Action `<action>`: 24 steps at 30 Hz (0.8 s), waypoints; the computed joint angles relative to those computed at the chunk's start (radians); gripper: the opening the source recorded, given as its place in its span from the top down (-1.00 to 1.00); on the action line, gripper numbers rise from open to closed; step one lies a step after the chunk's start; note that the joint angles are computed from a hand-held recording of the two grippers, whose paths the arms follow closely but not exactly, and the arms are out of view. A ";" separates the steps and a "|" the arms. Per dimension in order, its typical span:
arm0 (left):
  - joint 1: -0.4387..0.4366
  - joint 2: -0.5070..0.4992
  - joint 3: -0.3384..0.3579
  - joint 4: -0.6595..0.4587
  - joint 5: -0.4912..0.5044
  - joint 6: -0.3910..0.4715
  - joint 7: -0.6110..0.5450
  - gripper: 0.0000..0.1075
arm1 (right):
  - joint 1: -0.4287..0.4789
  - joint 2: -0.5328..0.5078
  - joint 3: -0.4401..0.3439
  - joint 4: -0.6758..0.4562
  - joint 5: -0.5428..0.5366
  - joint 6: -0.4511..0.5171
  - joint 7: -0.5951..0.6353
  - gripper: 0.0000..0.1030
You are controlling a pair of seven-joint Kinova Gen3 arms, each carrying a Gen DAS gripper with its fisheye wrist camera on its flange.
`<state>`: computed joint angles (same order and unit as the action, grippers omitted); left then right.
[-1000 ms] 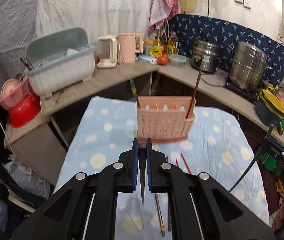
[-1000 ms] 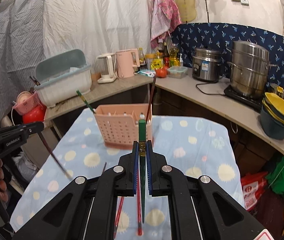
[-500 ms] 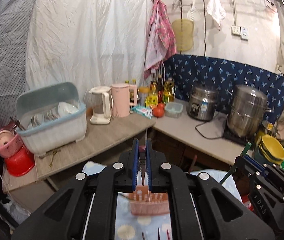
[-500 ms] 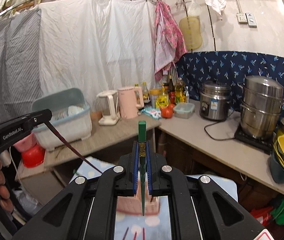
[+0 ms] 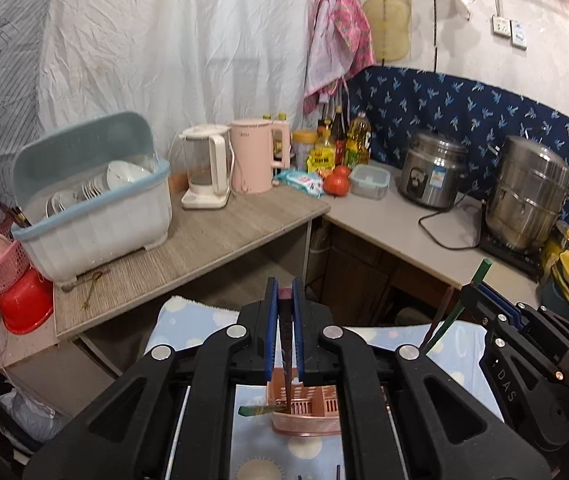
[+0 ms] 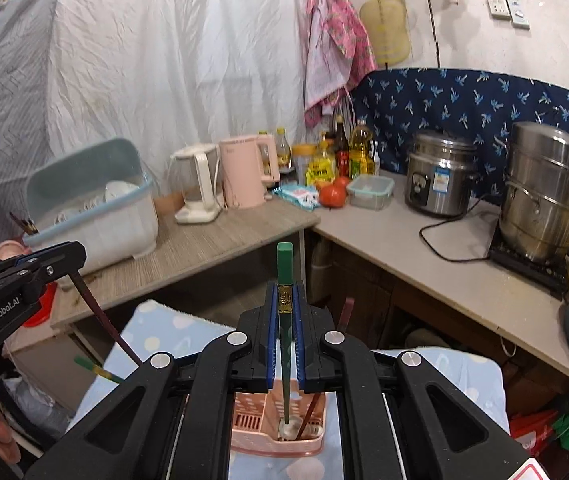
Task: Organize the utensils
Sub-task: 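Open both tools to drop the chopsticks into the caddy, then withdraw both open tools back over the remaining chopsticks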
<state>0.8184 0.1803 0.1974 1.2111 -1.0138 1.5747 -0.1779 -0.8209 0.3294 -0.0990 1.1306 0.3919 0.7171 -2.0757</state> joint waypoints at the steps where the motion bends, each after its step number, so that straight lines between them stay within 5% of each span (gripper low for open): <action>1: -0.003 0.000 -0.001 0.012 0.008 -0.004 0.008 0.86 | 0.001 0.002 -0.001 0.009 -0.001 -0.001 0.006 0.86; 3: 0.004 0.011 -0.001 0.017 0.007 0.022 0.027 0.70 | -0.022 -0.004 0.018 0.045 0.041 -0.009 -0.021 0.72; 4: 0.010 0.017 -0.002 0.014 0.004 0.040 0.037 0.20 | -0.039 -0.014 0.032 0.067 0.075 -0.013 -0.052 0.58; 5: 0.025 0.021 -0.004 0.018 -0.011 0.063 0.060 -0.27 | -0.046 -0.023 0.039 0.084 0.098 -0.020 -0.081 0.23; 6: 0.042 0.024 -0.004 0.024 -0.035 0.084 0.084 -0.33 | -0.053 -0.039 0.047 0.108 0.125 -0.034 -0.120 0.01; 24: 0.229 0.039 0.073 0.063 -0.016 0.282 0.262 -0.33 | 0.094 -0.307 -0.149 0.436 0.124 -0.033 -0.197 -0.02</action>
<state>1.0477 0.2198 0.2709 1.2743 -1.0301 1.8570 0.0845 -0.7270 0.0221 -0.2479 1.5665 0.5162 0.6839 -2.2725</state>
